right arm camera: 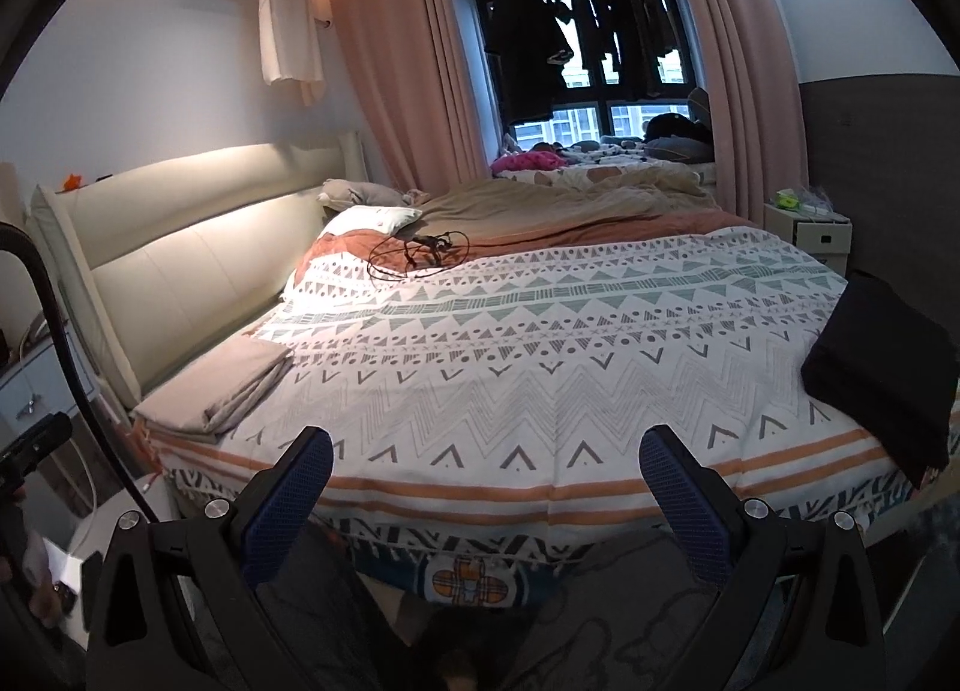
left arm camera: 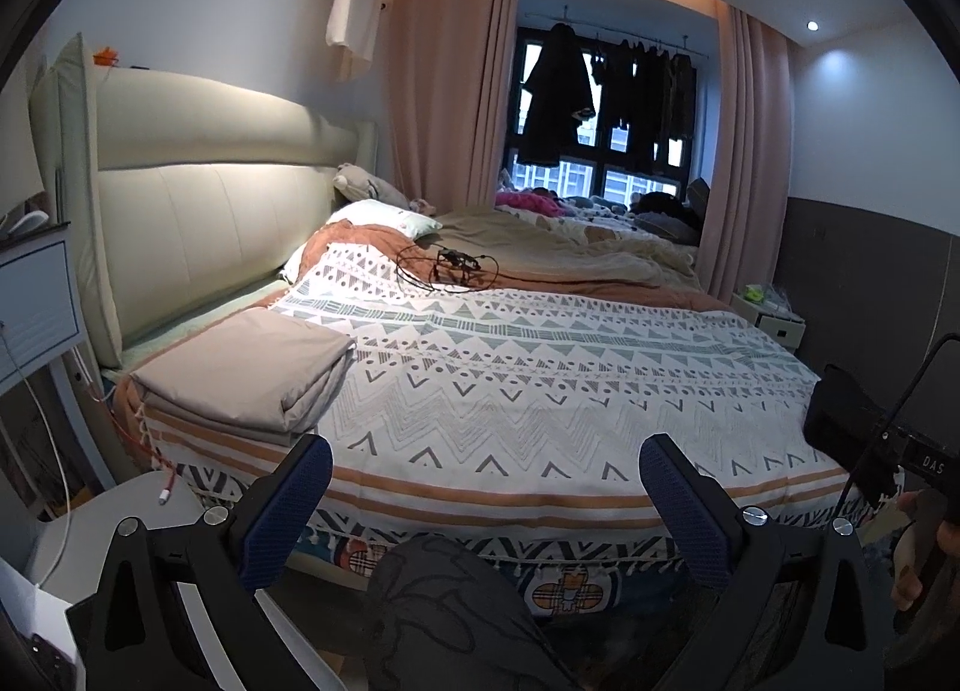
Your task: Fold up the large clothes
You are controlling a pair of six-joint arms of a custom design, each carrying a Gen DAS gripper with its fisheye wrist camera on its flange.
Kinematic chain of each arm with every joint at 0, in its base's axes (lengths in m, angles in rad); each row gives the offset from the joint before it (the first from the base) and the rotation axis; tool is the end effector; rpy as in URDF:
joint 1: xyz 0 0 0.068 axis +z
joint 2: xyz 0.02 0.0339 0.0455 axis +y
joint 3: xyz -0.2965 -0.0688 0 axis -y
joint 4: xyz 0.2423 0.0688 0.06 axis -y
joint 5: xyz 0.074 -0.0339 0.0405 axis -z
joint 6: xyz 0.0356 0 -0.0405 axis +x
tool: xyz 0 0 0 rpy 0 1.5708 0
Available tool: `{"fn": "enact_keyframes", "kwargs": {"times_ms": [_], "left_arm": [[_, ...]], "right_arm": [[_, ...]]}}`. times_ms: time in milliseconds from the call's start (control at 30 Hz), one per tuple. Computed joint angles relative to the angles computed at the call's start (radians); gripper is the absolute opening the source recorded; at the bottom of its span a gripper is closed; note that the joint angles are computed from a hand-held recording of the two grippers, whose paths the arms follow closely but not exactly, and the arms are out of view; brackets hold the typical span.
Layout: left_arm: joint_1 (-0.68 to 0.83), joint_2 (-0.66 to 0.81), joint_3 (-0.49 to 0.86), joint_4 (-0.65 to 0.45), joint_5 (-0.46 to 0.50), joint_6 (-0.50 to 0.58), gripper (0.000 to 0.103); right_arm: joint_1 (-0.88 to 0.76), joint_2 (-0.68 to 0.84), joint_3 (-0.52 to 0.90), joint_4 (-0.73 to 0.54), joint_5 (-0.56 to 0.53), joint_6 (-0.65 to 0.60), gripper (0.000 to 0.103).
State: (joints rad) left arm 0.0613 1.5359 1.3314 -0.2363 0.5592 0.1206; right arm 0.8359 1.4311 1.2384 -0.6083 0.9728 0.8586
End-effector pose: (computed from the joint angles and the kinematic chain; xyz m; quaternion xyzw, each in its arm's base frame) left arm 0.3538 0.0028 0.3749 0.1718 0.8071 -0.1854 0.5337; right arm 0.2186 0.1980 0.3521 0.1848 0.8173 -0.0381 0.5444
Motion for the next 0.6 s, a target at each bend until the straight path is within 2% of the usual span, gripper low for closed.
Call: {"fn": "enact_keyframes", "kwargs": {"times_ms": [600], "left_arm": [[0.001, -0.009, -0.009, 0.001, -0.006, 0.0, 0.103]], "right_arm": [[-0.004, 0.01, 0.019, -0.05, -0.011, 0.059, 0.102]]}}
